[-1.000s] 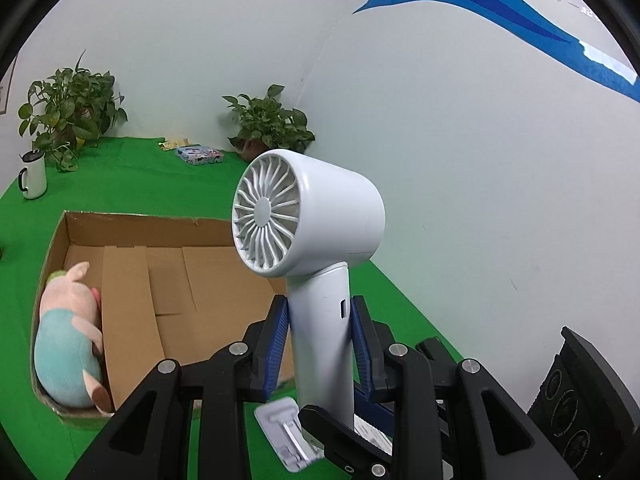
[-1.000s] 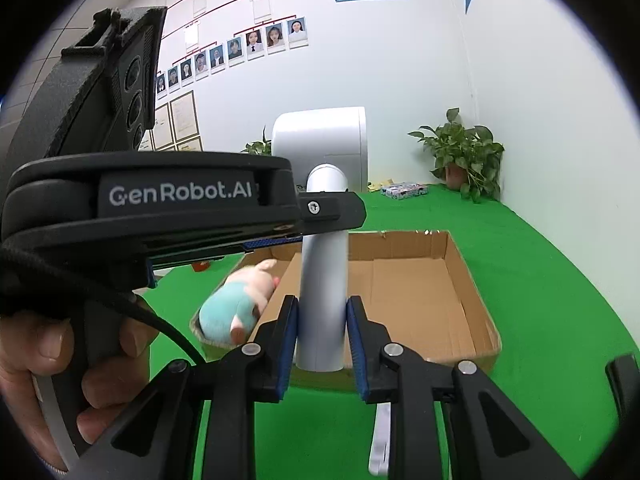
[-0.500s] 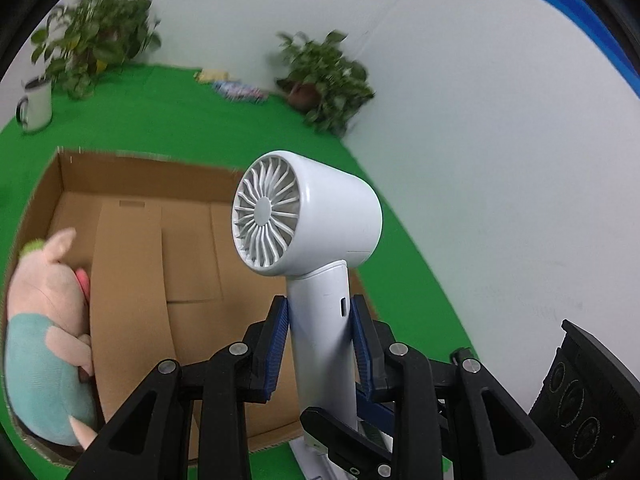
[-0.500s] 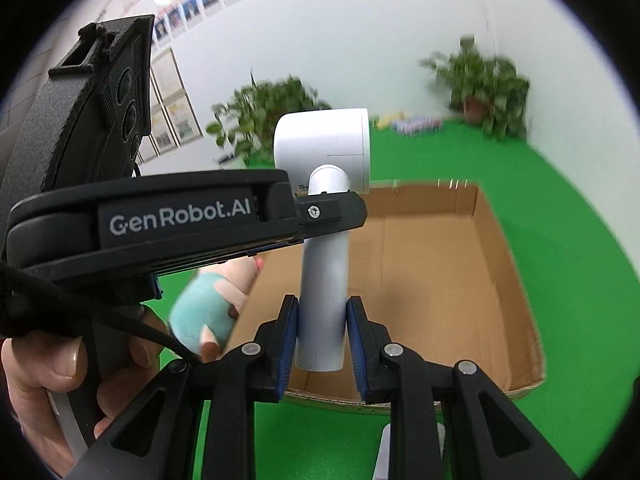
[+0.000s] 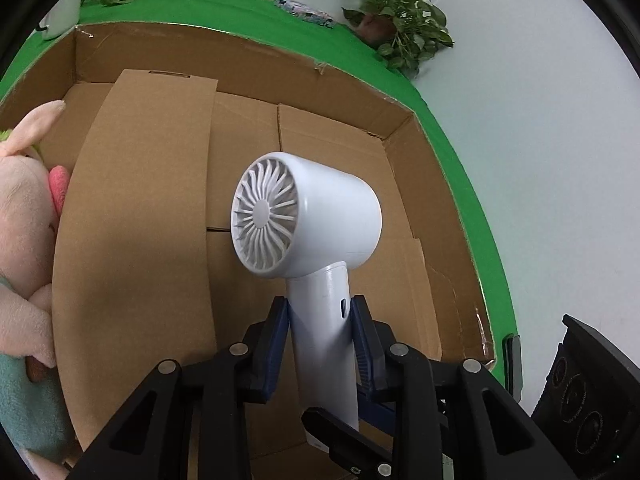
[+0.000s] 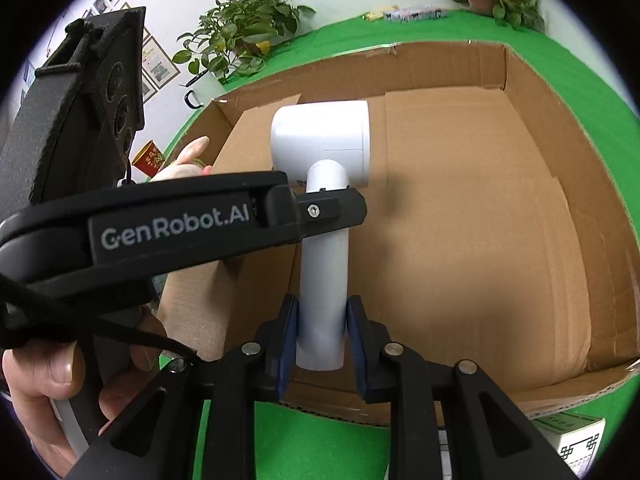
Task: Organize objects
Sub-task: 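Carry the hair dryer with the right gripper and set it upright in the box, then open the right gripper and withdraw it from the hair dryer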
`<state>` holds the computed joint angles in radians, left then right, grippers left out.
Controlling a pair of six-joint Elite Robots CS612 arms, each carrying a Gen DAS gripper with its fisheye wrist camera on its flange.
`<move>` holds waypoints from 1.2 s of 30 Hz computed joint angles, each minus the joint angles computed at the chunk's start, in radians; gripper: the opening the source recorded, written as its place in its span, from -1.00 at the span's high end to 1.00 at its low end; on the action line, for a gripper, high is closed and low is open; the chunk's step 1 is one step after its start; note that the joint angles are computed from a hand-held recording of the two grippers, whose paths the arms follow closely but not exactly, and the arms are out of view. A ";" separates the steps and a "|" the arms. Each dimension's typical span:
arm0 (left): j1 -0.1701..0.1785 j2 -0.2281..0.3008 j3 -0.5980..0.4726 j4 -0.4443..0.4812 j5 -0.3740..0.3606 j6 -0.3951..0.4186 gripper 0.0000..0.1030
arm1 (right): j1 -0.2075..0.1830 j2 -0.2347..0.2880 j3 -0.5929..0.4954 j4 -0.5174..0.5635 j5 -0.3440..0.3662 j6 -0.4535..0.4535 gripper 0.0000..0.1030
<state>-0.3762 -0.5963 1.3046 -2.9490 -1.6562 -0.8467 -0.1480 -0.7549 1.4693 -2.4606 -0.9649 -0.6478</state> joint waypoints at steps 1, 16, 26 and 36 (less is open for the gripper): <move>-0.003 0.000 -0.006 0.027 0.007 -0.002 0.44 | 0.000 -0.001 -0.001 0.004 -0.004 0.002 0.55; -0.010 -0.055 0.067 -0.031 0.131 -0.017 0.34 | 0.022 -0.007 -0.006 0.029 -0.086 -0.003 0.50; -0.031 -0.166 0.310 -0.190 0.250 0.017 0.28 | -0.012 -0.023 -0.047 0.091 0.013 0.011 -0.20; -0.153 -0.232 0.483 -0.420 0.593 0.121 -0.73 | -0.043 -0.090 0.199 -0.473 0.032 0.061 -0.65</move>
<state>-0.5292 -0.8284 1.7872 -3.3693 -1.0630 -0.7259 -0.1915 -0.8451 1.6688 -2.9336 -0.9333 -0.5869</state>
